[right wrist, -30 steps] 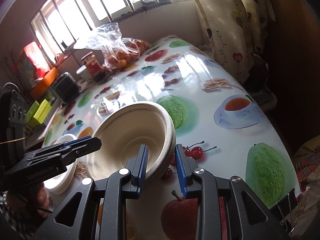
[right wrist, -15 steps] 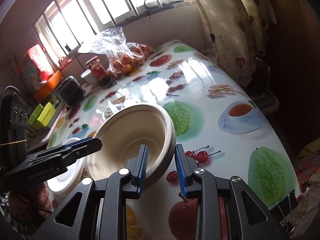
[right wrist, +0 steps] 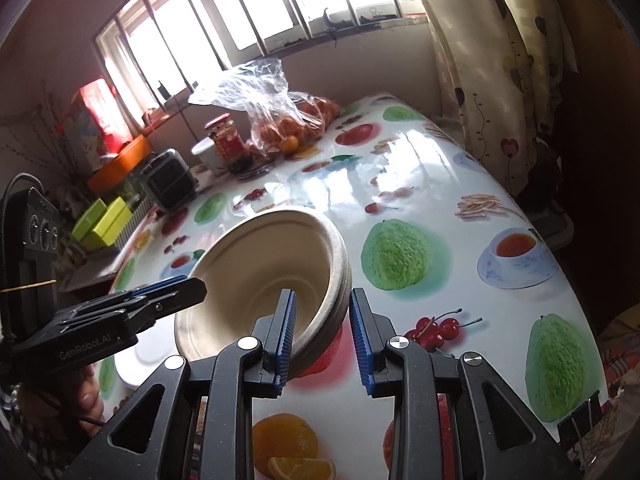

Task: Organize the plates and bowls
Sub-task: 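Carry the beige bowl stack over the white plate stack with both grippers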

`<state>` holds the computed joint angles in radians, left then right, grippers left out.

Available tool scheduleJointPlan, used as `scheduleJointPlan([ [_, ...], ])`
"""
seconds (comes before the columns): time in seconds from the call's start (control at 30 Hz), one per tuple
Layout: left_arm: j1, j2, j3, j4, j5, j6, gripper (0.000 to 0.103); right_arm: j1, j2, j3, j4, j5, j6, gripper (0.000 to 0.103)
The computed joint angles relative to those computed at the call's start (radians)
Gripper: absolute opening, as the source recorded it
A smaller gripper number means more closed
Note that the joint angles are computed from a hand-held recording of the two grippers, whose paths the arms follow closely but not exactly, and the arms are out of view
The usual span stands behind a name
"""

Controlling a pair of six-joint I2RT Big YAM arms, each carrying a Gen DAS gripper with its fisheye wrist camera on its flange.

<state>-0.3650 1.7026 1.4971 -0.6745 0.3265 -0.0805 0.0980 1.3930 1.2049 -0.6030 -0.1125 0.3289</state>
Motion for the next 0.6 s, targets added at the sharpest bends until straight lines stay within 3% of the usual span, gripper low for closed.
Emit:
scheduleJointPlan([
  [0.6, 0.082, -0.070, -0.073, 0.042, -0.009, -0.013, 0.030, 0.090, 0.048, 0.071, 0.002, -0.004, -0.010, 0.027],
])
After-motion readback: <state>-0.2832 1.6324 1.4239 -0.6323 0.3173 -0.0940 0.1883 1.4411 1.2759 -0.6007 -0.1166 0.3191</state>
